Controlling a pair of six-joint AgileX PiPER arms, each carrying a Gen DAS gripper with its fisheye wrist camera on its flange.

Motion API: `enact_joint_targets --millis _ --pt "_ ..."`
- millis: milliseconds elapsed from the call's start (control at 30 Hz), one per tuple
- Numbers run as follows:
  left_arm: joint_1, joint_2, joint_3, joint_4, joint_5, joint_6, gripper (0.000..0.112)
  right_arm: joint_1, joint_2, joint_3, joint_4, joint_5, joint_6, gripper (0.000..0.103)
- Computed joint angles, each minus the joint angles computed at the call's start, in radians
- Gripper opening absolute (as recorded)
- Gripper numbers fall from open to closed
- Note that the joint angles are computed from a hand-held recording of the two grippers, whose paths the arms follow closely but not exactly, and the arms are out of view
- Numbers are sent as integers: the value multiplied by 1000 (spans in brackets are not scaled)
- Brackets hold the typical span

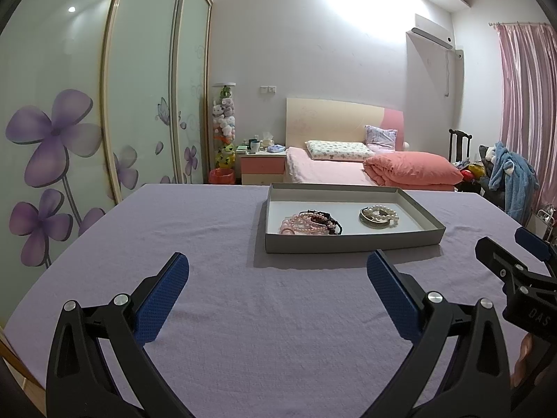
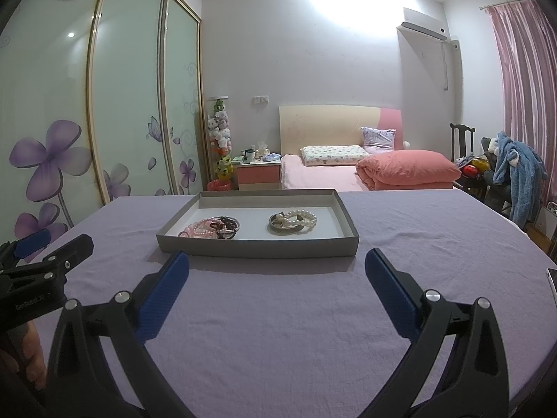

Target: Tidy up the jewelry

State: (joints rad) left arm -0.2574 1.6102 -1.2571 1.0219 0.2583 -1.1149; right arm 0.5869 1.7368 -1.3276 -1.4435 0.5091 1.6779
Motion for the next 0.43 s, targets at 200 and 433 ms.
enact_joint_targets --millis 200,433 --pt "1 0 -1 -13 -2 13 101 0 4 1 -7 -1 8 99" --pt "12 2 -5 -85 -13 87 101 -1 4 -3 1 -2 0 99"
